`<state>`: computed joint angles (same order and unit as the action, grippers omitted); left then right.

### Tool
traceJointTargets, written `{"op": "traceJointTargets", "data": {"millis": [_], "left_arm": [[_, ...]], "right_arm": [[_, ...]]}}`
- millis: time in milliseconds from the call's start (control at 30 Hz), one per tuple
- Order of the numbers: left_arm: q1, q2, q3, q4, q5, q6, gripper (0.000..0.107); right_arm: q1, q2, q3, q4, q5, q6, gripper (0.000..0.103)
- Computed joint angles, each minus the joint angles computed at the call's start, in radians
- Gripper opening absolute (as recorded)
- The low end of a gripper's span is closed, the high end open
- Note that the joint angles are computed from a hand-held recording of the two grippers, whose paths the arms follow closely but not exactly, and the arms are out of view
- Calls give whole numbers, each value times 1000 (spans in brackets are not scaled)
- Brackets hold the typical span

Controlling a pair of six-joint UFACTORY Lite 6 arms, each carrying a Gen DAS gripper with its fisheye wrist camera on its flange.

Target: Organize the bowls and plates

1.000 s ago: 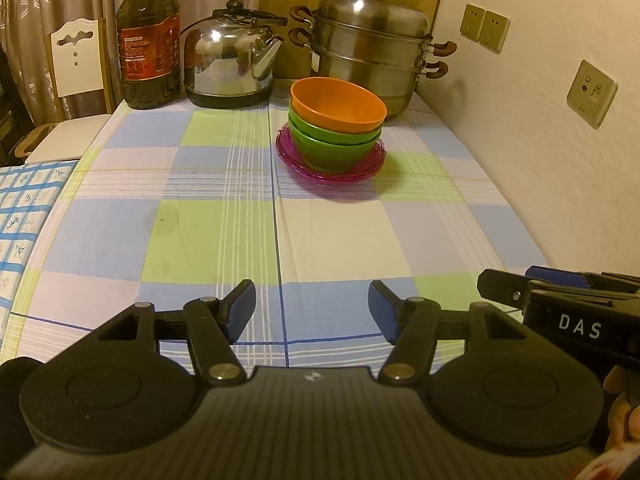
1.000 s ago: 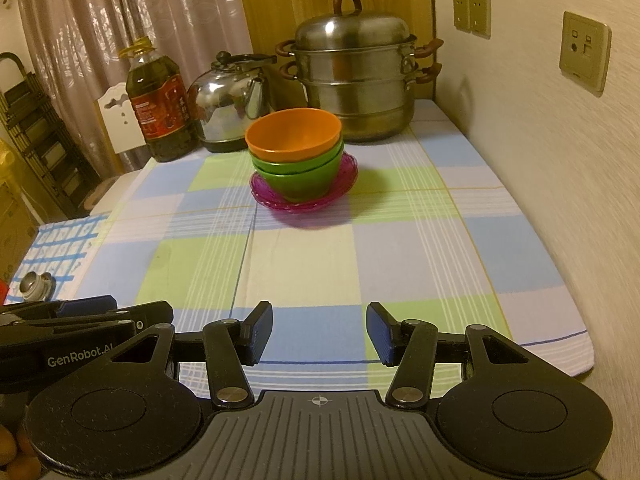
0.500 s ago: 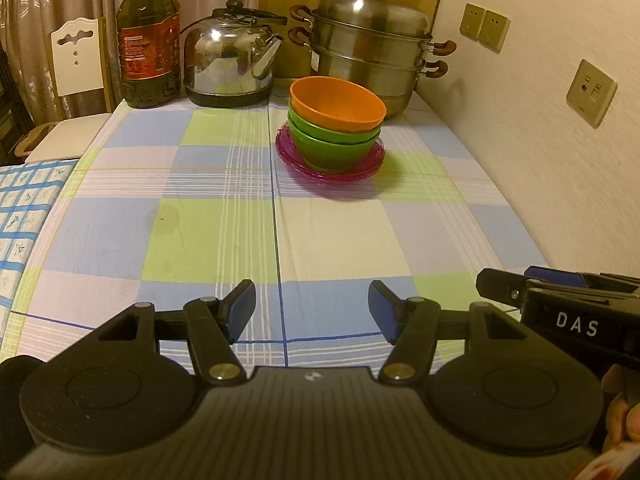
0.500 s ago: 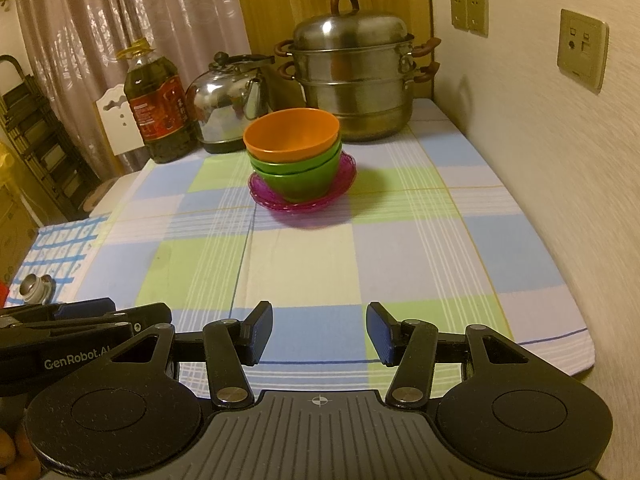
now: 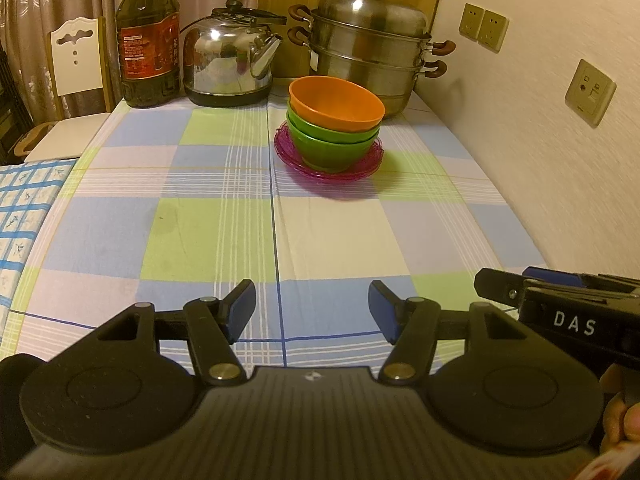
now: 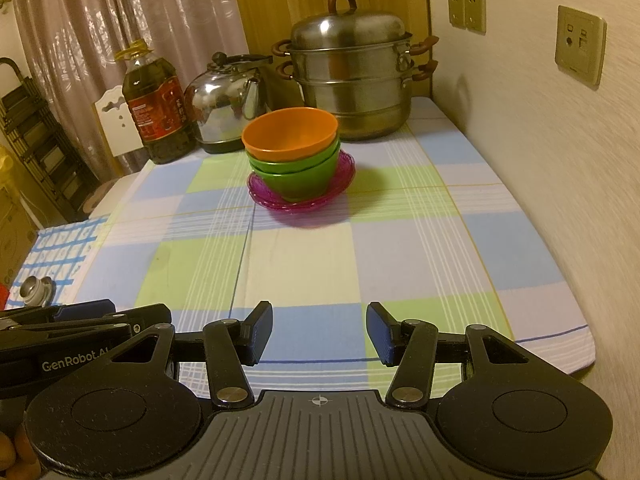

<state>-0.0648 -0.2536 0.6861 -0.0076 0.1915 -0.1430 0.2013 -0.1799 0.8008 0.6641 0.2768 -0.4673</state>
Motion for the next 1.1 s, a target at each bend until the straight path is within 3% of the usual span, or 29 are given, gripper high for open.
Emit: {"op": "traceJointTargets", "data": {"millis": [867,1100], "left_arm": [[-2,-1,0,3,2,-6,60],[6,-12,-14,-84,-12,81,60]], "right_arm": [[-5,0,-4,22,0,-25,52],[-9,0,-6,32,1,-37,52]]}}
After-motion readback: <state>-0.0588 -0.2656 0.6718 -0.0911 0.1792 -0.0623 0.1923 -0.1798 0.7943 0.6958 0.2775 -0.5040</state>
